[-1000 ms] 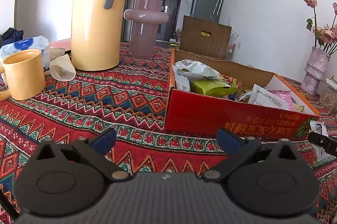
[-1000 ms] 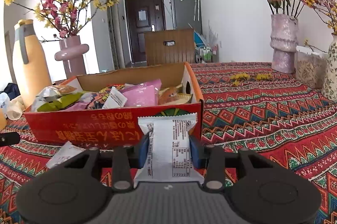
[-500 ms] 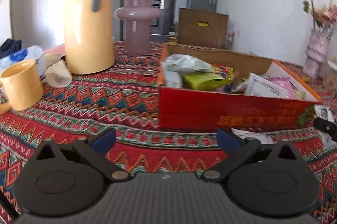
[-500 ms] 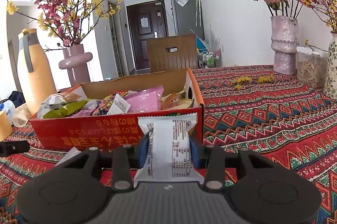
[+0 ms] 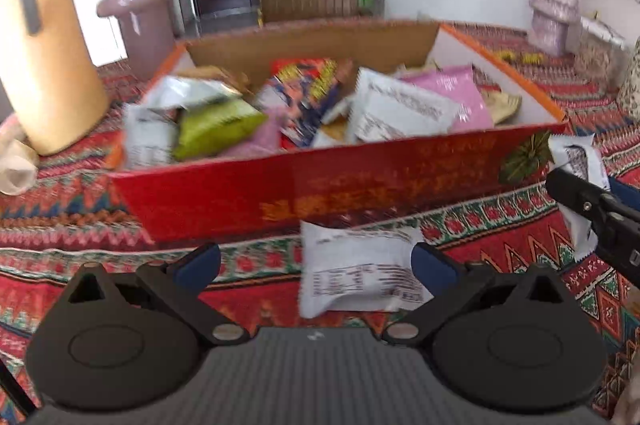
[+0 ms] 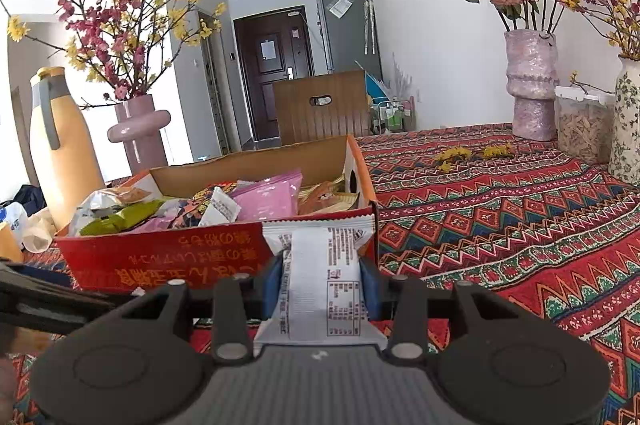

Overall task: Organize snacks
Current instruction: 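Grasp another white wrapper packet with the left tool while the right tool holds its packet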

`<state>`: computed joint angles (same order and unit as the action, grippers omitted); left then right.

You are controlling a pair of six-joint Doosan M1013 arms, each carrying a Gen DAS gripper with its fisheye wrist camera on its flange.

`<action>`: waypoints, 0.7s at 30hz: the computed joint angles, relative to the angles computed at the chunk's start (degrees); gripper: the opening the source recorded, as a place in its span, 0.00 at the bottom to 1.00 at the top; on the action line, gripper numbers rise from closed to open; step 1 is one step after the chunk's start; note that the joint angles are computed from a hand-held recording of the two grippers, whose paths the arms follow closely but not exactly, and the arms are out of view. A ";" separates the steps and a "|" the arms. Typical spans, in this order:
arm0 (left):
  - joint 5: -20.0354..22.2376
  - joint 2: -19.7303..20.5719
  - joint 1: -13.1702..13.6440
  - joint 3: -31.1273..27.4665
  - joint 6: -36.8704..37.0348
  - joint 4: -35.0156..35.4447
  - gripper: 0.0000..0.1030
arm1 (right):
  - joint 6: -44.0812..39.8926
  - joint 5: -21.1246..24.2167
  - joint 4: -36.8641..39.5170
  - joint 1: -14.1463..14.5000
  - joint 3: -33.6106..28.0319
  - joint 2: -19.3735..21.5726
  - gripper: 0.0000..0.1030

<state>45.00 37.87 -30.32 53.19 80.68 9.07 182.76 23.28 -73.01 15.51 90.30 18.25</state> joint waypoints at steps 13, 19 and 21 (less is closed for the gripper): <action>-0.39 1.49 -0.04 -0.70 1.89 -3.23 1.00 | 0.69 -0.22 -0.96 0.07 0.26 -0.07 0.39; -1.76 0.84 0.05 0.44 2.19 -3.86 0.94 | 0.02 -0.07 -0.31 0.13 0.04 0.07 0.40; -2.36 0.46 0.09 1.01 2.01 -3.89 0.86 | -0.02 -0.08 -0.29 0.12 0.04 0.07 0.40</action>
